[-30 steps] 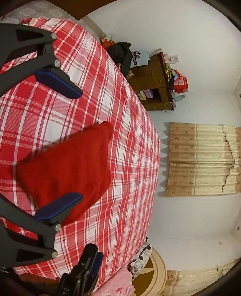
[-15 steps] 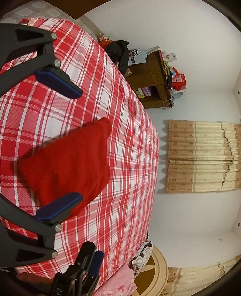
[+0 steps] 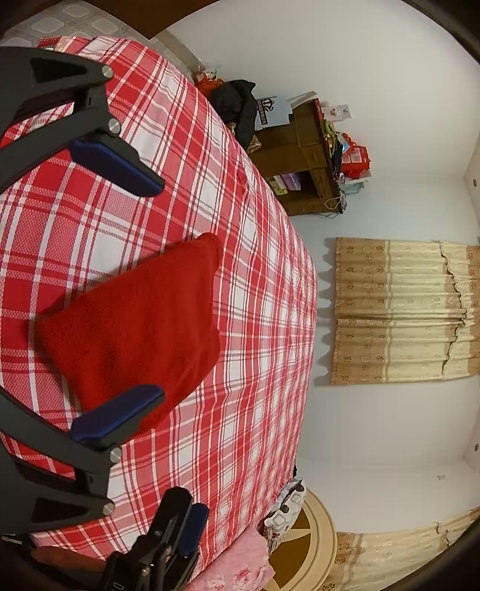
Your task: Fold small clothes
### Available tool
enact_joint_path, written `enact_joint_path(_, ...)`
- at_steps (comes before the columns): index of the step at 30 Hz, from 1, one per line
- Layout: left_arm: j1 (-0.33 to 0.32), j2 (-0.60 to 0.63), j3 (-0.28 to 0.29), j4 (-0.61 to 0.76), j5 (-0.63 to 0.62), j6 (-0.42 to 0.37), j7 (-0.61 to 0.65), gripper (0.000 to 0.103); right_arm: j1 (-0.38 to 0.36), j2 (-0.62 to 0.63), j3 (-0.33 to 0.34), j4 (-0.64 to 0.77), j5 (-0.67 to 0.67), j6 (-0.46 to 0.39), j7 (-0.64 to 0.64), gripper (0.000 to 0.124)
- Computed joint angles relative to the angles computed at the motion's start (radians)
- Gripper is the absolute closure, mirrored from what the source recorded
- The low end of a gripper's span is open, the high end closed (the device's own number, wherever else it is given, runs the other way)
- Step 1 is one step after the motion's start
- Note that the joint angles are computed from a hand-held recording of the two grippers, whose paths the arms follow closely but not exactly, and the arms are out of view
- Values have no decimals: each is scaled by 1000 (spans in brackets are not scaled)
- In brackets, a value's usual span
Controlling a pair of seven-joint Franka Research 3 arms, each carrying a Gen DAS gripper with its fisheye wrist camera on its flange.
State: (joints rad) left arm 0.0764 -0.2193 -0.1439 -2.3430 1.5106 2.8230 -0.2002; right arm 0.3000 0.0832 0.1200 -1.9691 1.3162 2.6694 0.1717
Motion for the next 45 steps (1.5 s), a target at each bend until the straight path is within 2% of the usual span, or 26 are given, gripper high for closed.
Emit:
enact_joint_path(12,-4,5,-2,4,-3,-2,6,0,-2,-6,-1,-7,9,-3,-8,56)
enact_joint_path(18,-4,-4,-4,-1,8,-8,-6,0,-1,-25,-4,-18,101,9,-86,56)
enact_joint_path(20,-3,-3,3,0,8,14,-3,0,1,-32,-6,-22,125,10,-109,56)
enact_joint_path(22,-3,-6,-3,0,8,-4,-7,0,3,-35,-9,-24,138,6,-121,56)
enact_joint_path(35,6,9,10,4,-52,21,39,0,12,-41,-13,-38,112,-3,-119,56)
enact_joint_path(45,20,14,0,-5,-85,-10,42,0,16,-35,-10,-41,64,-4,-93,55)
